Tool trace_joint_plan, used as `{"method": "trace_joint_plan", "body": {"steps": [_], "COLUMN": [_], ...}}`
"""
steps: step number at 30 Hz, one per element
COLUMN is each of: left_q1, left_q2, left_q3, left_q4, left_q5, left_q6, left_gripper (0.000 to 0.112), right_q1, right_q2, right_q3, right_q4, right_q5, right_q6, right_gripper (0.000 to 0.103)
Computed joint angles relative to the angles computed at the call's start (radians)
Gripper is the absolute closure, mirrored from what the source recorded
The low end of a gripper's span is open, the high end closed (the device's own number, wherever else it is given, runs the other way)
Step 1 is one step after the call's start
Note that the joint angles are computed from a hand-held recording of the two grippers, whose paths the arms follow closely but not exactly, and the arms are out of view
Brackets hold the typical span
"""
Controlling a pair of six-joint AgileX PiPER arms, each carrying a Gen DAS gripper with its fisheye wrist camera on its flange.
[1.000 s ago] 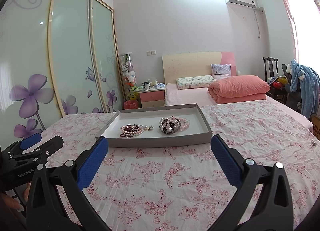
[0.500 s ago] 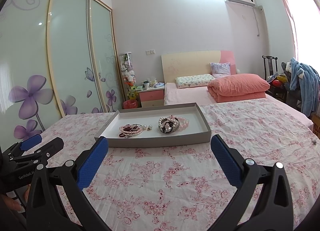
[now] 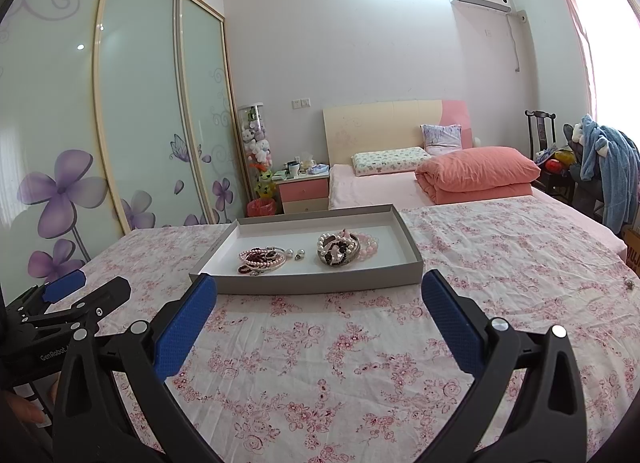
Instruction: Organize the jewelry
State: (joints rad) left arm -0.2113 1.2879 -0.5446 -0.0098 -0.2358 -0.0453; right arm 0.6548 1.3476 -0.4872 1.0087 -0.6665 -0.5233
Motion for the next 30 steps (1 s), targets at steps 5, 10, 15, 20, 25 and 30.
{"method": "trace_joint_plan", "body": {"steps": [5, 10, 15, 20, 25, 30], "left_q1": [-0.003, 0.001, 0.013, 0.007, 0.007, 0.004], "left_q2": [0.001, 0.000, 0.009, 0.006, 0.004, 0.008], "left_q3": [-0.002, 0.003, 0.003, 0.003, 0.005, -0.001], "left_q4": [-0.017, -0.004, 0.036, 0.017, 0.011, 0.005], "left_q5": [0.002, 0.001, -0.007, -0.003, -0.002, 0.001], "left_q6": [0.016, 0.003, -0.031, -0.014, -0.007, -0.003], "left_gripper": [0.014, 0.014, 0.014, 0.014, 0.014, 0.014], "right_q1": [0.000, 0.000, 0.004, 0.003, 0.012, 0.004], "right_q2": [0.000, -0.001, 0.006, 0.005, 0.009, 0.007], "right_q3": [-0.001, -0.001, 0.000, 0.000, 0.002, 0.000], "right_q4": [0.001, 0.002, -0.002, -0.001, 0.004, -0.001], "right_q5": [0.001, 0.002, -0.003, -0.002, -0.009, -0.002], "right_q6": [-0.002, -0.001, 0.007, 0.006, 0.009, 0.008], "right_gripper": [0.002, 0.002, 0.002, 0.002, 0.002, 0.002]}}
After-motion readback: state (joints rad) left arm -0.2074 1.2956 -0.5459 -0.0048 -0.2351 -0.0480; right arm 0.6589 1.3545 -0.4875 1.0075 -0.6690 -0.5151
